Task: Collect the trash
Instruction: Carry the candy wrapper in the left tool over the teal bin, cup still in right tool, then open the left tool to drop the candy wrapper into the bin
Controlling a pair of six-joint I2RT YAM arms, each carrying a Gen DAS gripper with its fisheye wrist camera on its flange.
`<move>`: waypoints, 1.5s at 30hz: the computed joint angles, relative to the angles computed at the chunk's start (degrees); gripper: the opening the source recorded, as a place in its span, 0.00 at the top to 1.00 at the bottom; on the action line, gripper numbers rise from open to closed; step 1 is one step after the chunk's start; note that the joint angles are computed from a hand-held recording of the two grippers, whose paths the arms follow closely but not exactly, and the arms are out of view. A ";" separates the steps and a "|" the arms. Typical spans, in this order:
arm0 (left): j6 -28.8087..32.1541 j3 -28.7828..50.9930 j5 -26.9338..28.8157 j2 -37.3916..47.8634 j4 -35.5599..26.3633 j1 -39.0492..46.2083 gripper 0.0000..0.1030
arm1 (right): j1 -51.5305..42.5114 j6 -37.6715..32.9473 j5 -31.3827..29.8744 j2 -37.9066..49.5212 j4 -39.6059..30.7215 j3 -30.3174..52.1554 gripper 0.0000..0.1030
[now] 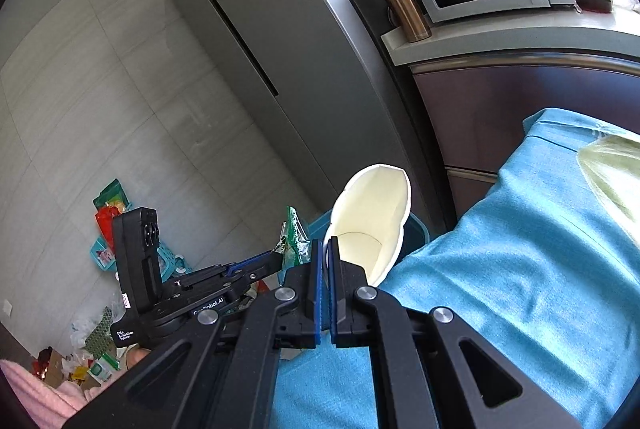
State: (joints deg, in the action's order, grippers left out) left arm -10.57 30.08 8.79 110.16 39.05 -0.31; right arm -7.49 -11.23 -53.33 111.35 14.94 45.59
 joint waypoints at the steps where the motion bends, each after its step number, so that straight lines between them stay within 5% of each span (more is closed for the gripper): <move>1: -0.04 0.02 0.03 0.25 0.16 0.17 0.88 | 0.49 0.40 0.42 0.26 0.27 0.31 0.98; 33: -2.41 7.51 -3.62 9.30 -2.53 0.29 0.87 | 10.44 4.67 11.25 10.12 -3.58 11.71 0.98; 45: -4.13 12.43 -4.39 15.50 -4.12 0.56 0.68 | 12.94 5.92 15.23 14.85 -7.75 17.62 0.89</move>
State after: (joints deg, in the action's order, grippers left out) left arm -14.70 42.51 4.40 125.65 34.93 0.25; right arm 5.44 -5.30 -38.09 126.20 7.18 63.20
